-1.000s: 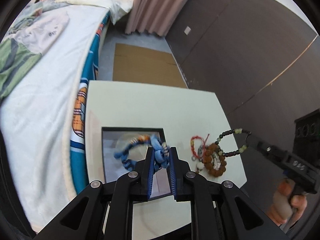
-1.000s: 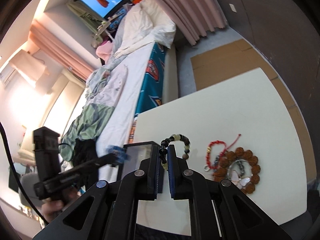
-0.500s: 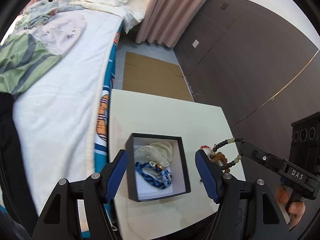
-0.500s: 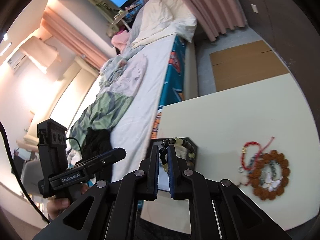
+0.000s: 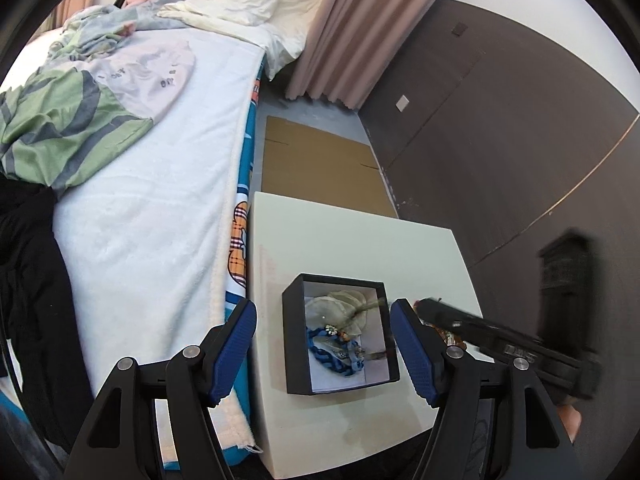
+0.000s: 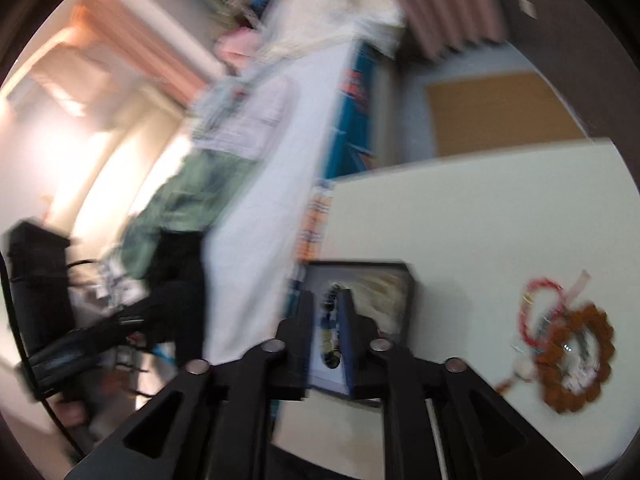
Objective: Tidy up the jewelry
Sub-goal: 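Lower both bracelets into the black box and open both grippers, then move the left gripper to the pile and grasp the brown wooden-bead bracelet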
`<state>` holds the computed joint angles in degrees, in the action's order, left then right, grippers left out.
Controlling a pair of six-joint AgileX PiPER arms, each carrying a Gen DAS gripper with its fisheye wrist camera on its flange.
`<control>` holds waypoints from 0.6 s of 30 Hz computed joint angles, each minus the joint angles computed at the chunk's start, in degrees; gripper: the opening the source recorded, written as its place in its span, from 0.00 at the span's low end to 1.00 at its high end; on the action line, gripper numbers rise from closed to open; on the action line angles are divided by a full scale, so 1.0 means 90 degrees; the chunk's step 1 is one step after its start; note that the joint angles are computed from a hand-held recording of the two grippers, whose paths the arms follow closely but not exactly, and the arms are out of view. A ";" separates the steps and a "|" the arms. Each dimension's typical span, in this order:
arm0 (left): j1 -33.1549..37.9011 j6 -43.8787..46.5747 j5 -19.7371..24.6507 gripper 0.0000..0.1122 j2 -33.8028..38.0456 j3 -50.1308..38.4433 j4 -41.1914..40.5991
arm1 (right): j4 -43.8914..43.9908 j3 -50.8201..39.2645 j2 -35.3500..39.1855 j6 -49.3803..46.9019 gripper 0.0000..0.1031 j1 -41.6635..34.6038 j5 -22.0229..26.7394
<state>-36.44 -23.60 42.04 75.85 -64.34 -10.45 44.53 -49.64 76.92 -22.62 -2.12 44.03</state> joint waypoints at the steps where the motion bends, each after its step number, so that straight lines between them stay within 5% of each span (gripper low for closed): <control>1: -0.0009 0.0021 0.0001 0.63 0.0010 -0.0007 0.0002 | 0.0194 0.0074 0.0063 -0.0140 0.32 -0.0199 0.0114; 6: -0.0121 0.0039 0.0007 0.63 0.0189 -0.0095 0.0031 | 0.0420 0.0422 -0.0349 -0.0666 0.63 -0.0787 0.0289; 18: -0.1012 -0.0340 0.0051 0.63 0.0908 -0.0781 0.0485 | 0.0333 0.0631 -0.0821 -0.1314 0.64 -0.2551 0.1180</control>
